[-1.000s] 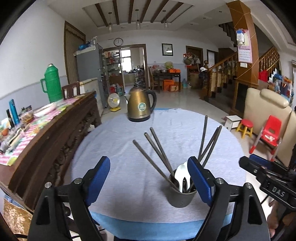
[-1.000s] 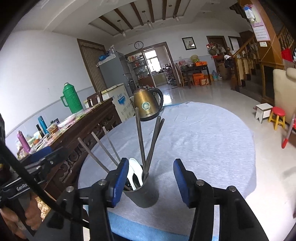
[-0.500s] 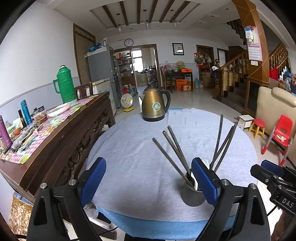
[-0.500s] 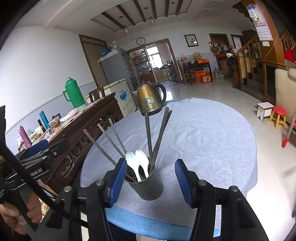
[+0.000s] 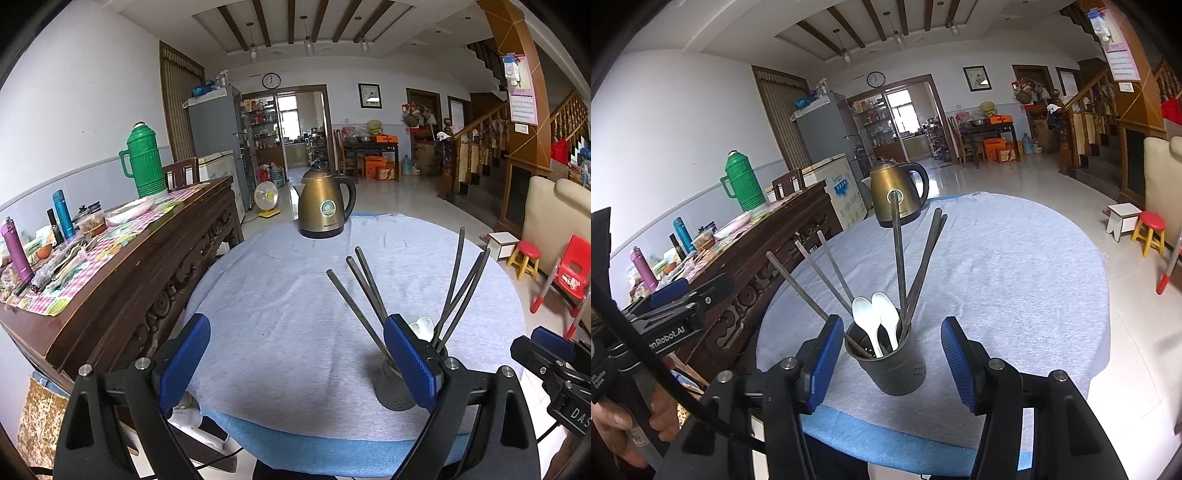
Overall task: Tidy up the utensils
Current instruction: 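Withdraw both open tools up and back from the holder cup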
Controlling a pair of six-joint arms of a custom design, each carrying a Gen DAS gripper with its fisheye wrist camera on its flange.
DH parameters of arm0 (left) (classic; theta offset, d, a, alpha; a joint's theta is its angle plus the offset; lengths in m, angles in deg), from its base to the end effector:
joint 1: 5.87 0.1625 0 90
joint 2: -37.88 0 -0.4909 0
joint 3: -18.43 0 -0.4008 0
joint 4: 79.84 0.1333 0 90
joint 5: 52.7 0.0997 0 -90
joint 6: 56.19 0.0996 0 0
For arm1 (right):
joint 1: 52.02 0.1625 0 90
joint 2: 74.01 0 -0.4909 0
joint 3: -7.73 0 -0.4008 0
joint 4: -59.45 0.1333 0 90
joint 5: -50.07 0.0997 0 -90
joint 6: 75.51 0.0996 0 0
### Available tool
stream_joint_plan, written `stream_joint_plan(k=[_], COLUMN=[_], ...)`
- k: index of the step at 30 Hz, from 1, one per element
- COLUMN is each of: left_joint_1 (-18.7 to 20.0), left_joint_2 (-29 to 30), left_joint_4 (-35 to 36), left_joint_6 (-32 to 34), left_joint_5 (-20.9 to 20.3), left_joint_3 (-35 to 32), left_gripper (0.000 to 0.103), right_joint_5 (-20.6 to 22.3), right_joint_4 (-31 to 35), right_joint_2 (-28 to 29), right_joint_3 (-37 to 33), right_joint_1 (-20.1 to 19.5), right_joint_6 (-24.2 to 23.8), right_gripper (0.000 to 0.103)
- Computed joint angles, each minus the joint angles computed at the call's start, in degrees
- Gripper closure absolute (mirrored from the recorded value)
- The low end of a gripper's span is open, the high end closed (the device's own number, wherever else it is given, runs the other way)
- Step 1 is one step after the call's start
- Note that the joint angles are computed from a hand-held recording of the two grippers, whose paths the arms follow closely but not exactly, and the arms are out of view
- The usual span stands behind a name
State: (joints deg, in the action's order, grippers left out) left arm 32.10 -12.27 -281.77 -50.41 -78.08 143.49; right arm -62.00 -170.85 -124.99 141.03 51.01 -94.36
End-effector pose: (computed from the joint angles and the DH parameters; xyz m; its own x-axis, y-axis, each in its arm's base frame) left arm -0.2759 -0.4985 0.1783 -0.6256 0.0527 -0.7783 0.6960 0.4884 -0.5264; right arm 0.2047 -0.4594 0.1823 -0.8838 -0.0709 0.4625 -0.4280 0.5216 -0.7380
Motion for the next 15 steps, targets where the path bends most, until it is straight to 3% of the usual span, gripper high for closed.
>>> stream_joint_plan(k=[15], left_joint_1=[-0.2], left_joint_2=[0.0], left_joint_4=[1.4], left_joint_6=[-1.9], left_joint_5=[1.8], left_joint_3=[-0.6], left_gripper=[0.008], right_joint_5=[0.2], right_joint_4=[-1.3], right_joint_2=[-0.8], right_joint_3=[1.0], right_joint_1=[0.0], right_joint_6=[1.2], right_gripper=[0.044])
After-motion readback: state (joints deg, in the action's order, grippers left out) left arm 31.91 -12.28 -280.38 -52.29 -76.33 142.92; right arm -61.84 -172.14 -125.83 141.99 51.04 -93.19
